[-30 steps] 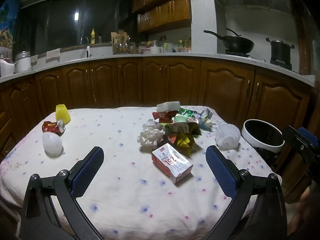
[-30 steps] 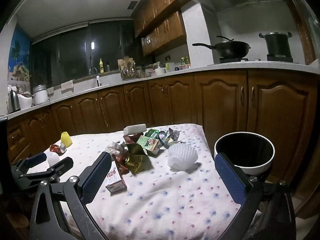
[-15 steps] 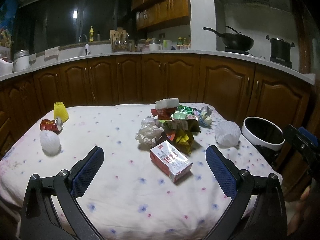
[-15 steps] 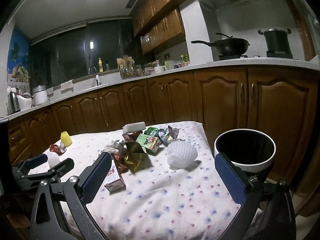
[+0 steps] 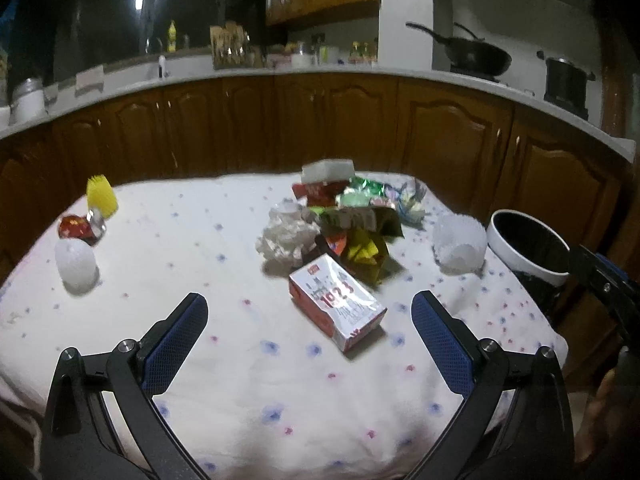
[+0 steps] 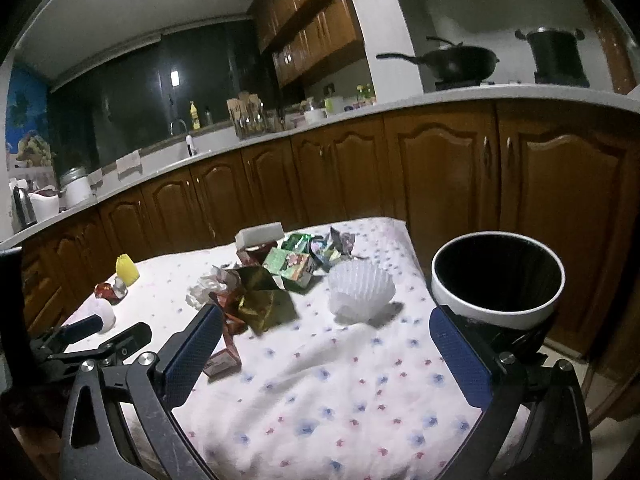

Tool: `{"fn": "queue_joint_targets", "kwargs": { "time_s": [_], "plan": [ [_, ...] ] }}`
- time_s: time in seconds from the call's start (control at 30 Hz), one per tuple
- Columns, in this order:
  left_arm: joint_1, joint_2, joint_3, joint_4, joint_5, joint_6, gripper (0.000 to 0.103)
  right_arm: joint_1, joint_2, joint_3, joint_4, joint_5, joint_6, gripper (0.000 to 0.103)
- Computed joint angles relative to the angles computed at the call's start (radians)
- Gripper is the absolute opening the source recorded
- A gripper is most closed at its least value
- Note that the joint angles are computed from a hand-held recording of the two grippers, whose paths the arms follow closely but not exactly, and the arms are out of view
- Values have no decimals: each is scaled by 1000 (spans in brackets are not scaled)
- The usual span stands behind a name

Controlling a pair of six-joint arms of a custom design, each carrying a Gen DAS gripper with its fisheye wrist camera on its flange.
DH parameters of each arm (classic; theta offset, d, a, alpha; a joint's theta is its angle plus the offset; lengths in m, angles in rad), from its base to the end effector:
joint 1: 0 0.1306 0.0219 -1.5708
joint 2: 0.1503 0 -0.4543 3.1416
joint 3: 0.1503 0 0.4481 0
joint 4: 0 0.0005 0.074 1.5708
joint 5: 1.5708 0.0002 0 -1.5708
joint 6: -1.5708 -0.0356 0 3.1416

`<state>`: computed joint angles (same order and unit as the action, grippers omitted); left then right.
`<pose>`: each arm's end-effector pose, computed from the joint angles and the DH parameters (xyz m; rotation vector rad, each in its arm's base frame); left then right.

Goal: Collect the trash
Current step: 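Grasp the white-red milk carton with left tool while right tool grasps white foam net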

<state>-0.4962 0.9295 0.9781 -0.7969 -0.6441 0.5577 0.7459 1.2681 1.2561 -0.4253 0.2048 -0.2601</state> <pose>0.3003 -0.1389 0.4831 -0.3748 2.1168 0.1469 0.3721 0.3333 0.5280 -0.3578 1.9937 0.4381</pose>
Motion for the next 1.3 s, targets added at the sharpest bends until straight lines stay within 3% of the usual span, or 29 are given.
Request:
{"fn": "queue_joint_targets", "kwargs": {
  "time_s": [0.3, 0.43, 0.57, 0.7, 0.9, 0.97, 1.07, 1.3],
  "plan": [
    [112, 94, 42, -17, 210, 31, 103, -63, 78, 55, -68, -85, -25, 102],
    [156, 132, 57, -19, 291, 49, 103, -89, 127, 95, -104, -130, -40, 94],
    [185, 163, 66, -22, 328, 53, 103, -118, 185, 147, -147, -167, -72, 80],
    [202, 194, 78, -20, 365, 46, 102, -148, 249, 205, -191, -212, -100, 73],
    [228, 233, 95, -31, 407, 27, 80, -166, 336, 282, -250, -268, -111, 60],
    [239, 237, 92, -29, 434, 25, 70, -168, 347, 290, -259, -278, -109, 37],
    [246, 219, 77, -8, 446, 15, 59, -169, 344, 282, -253, -289, -103, 14],
    [216, 183, 67, -2, 413, -30, 48, -156, 287, 235, -214, -266, -68, 12]
  ]
}}
